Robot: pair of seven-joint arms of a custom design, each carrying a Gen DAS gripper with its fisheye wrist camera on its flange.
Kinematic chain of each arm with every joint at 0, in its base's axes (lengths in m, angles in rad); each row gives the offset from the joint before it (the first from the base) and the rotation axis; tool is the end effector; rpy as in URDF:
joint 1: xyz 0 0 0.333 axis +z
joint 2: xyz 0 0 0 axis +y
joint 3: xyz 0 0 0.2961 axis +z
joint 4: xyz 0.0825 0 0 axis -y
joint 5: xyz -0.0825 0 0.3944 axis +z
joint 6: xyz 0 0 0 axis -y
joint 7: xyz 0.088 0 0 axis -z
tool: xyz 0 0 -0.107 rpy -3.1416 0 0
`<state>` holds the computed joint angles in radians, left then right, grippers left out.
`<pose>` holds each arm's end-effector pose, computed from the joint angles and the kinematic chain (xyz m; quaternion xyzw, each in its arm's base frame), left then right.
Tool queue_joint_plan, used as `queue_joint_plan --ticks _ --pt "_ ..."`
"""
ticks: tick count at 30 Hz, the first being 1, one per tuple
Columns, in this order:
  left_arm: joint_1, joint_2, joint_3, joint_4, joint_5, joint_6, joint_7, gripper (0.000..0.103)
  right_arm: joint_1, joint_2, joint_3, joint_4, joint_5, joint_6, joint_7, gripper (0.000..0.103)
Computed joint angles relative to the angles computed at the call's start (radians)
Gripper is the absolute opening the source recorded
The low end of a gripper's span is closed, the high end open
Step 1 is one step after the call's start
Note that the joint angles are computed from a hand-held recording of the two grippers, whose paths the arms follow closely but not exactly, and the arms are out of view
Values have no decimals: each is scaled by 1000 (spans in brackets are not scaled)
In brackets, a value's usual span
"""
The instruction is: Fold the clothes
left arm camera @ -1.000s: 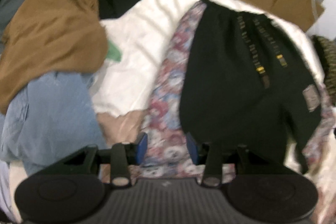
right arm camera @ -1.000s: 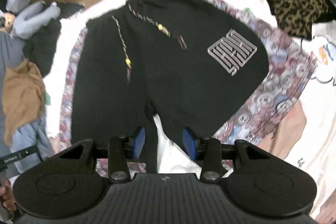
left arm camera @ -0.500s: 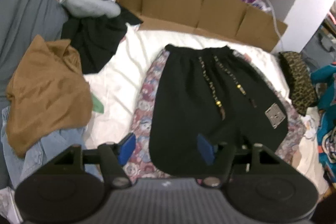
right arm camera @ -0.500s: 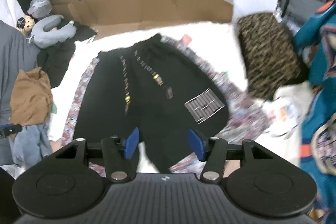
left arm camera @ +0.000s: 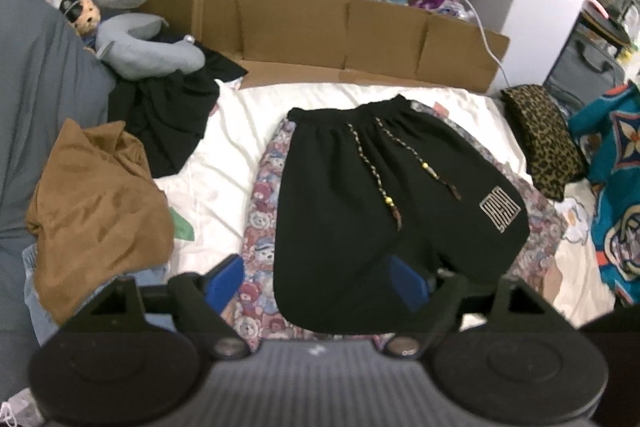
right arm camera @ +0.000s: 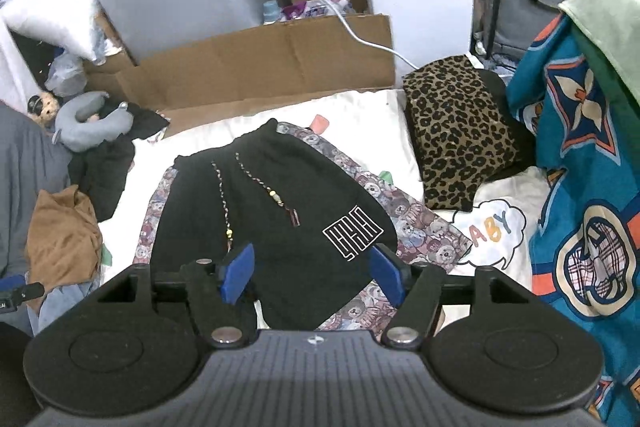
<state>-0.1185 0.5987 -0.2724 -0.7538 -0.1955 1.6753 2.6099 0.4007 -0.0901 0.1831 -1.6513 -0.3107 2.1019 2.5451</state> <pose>0.6812 -0.2158 0.6371 -0.0967 0.9658 -0.2270 0.0796 0.4892 0.3119 0.6768 -0.5640 0.7669 -0.1590 0.2617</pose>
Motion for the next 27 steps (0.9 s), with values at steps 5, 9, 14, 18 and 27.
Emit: queue_joint_plan --ticks 5,9,14,18,27 --pt "-9 -31 1 -49 12 23 4 84 6 42 -10 79 12 -39 -34 72" --pt "-20 -58 -4 -93 15 63 21 85 1 42 -27 78 58 6 -103 74" --pt "-40 -50 -3 -93 24 76 1 86 -10 87 -45 121 66 5 -200 76" --pt "-55 -8 -6 -46 27 64 -19 86 -8 133 -61 148 43 2 -235 76" --pt "-106 103 7 73 81 40 -56 86 -24 167 -98 84 46 91 -223 76"
